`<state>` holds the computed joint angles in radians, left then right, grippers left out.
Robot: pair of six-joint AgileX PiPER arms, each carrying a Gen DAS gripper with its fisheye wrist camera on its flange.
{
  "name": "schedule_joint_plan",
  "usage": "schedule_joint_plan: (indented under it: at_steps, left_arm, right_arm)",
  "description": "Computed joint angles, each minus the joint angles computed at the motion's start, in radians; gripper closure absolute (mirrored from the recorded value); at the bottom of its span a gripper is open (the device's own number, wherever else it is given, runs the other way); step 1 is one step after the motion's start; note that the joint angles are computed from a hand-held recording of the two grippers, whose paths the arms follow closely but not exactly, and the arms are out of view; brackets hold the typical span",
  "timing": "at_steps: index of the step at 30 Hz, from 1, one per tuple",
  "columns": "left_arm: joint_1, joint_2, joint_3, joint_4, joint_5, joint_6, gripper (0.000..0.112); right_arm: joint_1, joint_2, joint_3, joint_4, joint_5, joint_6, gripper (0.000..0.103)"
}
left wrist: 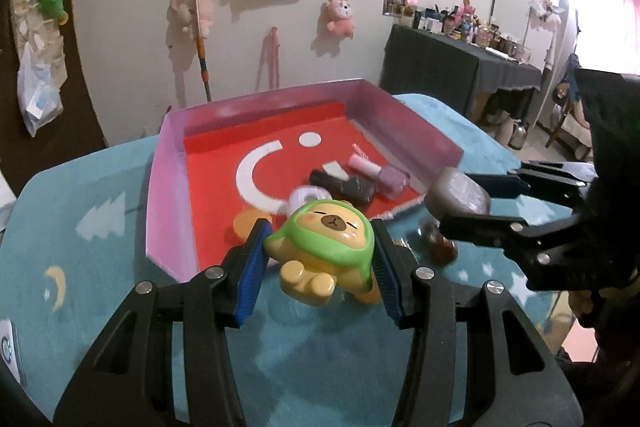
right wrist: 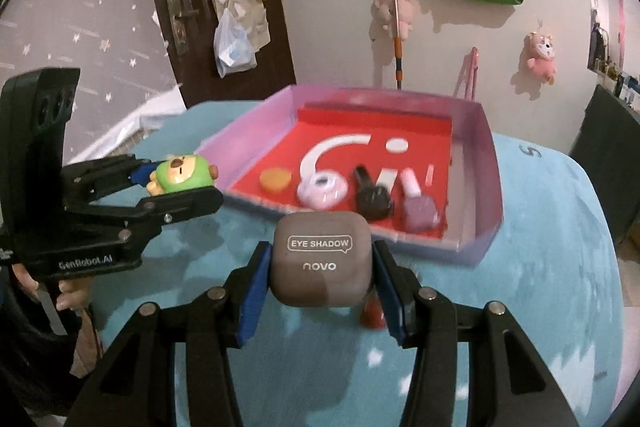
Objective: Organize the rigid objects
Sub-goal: 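Carry both items into the pink box and open both tools to release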
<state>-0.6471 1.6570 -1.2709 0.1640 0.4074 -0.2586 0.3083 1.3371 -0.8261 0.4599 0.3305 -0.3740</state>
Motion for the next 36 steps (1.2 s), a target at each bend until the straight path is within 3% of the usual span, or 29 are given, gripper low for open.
schedule_joint_plan:
  at_steps: [4,8,16,24,34,36]
  left_arm:
    - [0.061,0.109,-0.163,-0.145,0.089,0.160,0.065]
    - [0.127,0.241,-0.343,-0.293,0.217,0.300,0.065]
    - [0.177,0.507,-0.719,-0.288,0.449,0.330,0.065]
    - [0.163,0.700,-1.030,-0.246,0.648,0.310,0.065]
    - [0.166,0.839,-1.263,-0.230,0.787,0.288,0.065]
    - [0.166,0.836,-1.254,-0.228,0.782,0.286,0.065]
  right_arm:
    - [-0.066,0.132,-0.180,0.041,0.088,-0.071,0.050]
    - [-0.101,0.291,-0.380,-0.001,0.174,-0.039,0.050]
    - [-0.119,0.679,-0.879,-0.164,0.435,0.128,0.050]
    - [-0.100,0.915,-1.246,-0.300,0.671,0.247,0.050]
    - [-0.093,0.972,-1.300,-0.355,0.703,0.285,0.050]
    - [-0.089,0.967,-1.291,-0.361,0.697,0.284,0.050]
